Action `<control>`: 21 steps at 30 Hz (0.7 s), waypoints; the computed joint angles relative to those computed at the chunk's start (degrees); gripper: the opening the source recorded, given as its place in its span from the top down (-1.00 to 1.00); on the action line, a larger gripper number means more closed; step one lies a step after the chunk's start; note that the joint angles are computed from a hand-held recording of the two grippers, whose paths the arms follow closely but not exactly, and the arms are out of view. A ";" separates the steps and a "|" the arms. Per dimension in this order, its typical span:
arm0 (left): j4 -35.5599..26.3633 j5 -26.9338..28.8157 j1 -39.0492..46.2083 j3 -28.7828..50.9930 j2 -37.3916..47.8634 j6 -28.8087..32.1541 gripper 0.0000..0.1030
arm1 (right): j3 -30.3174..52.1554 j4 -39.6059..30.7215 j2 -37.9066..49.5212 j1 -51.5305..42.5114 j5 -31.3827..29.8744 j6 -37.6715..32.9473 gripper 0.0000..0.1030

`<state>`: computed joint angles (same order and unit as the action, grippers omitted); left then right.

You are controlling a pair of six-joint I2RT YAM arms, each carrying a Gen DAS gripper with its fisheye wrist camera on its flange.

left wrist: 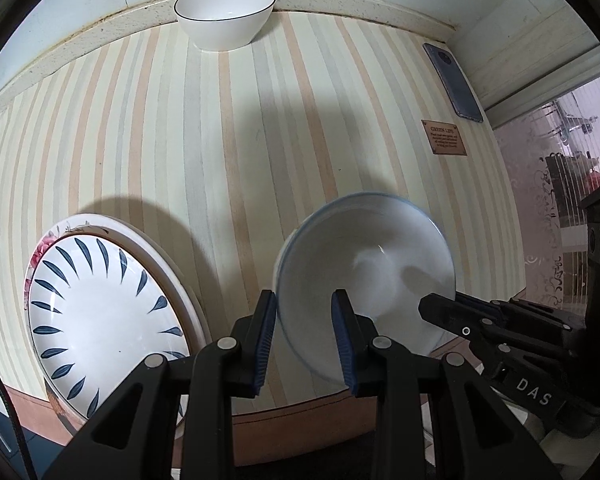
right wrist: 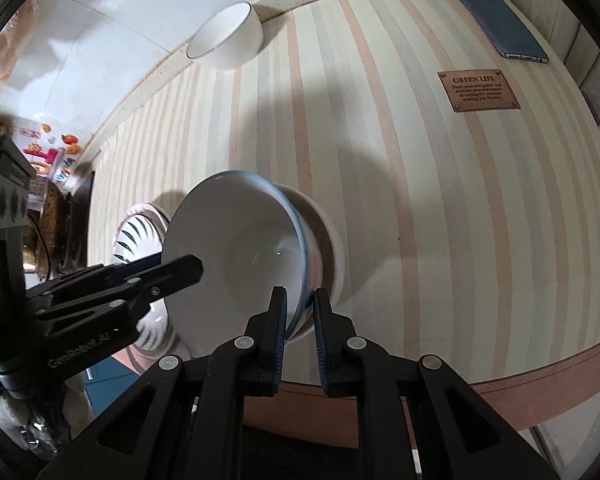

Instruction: Organize plates and bowls

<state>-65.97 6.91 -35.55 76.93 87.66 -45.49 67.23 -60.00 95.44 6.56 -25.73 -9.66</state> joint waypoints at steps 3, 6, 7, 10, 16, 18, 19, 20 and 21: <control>-0.05 0.12 0.47 -0.35 -1.05 0.22 0.49 | 0.90 -1.17 1.29 -0.46 -0.84 -0.24 0.64; -1.90 0.02 2.25 0.51 -4.06 0.65 0.49 | 2.87 -3.07 2.09 -0.76 -0.42 -0.77 0.64; -2.90 -0.45 3.27 1.43 -4.83 1.00 0.49 | 3.90 -4.05 2.21 -1.22 -0.51 -1.04 0.64; -5.28 -0.28 9.59 5.13 -6.13 3.12 0.47 | 9.56 -7.26 1.99 -3.59 -2.84 -1.11 0.64; -3.12 2.70 27.66 12.80 3.18 9.38 0.42 | 28.35 -6.45 11.23 -0.76 -7.35 5.95 0.27; -1.08 5.14 32.03 15.26 7.91 9.68 0.42 | 35.16 -3.41 17.08 1.96 -7.19 9.67 0.27; 0.36 7.07 33.86 16.07 9.97 9.46 0.42 | 37.84 -2.94 19.38 3.00 -7.12 10.74 0.27; 1.18 8.23 35.34 17.64 12.53 9.18 0.42 | 43.40 -2.27 24.21 4.81 -6.75 12.90 0.27; 1.90 9.07 36.57 19.38 15.30 9.05 0.42 | 47.67 -2.22 27.69 6.00 -6.39 14.19 0.27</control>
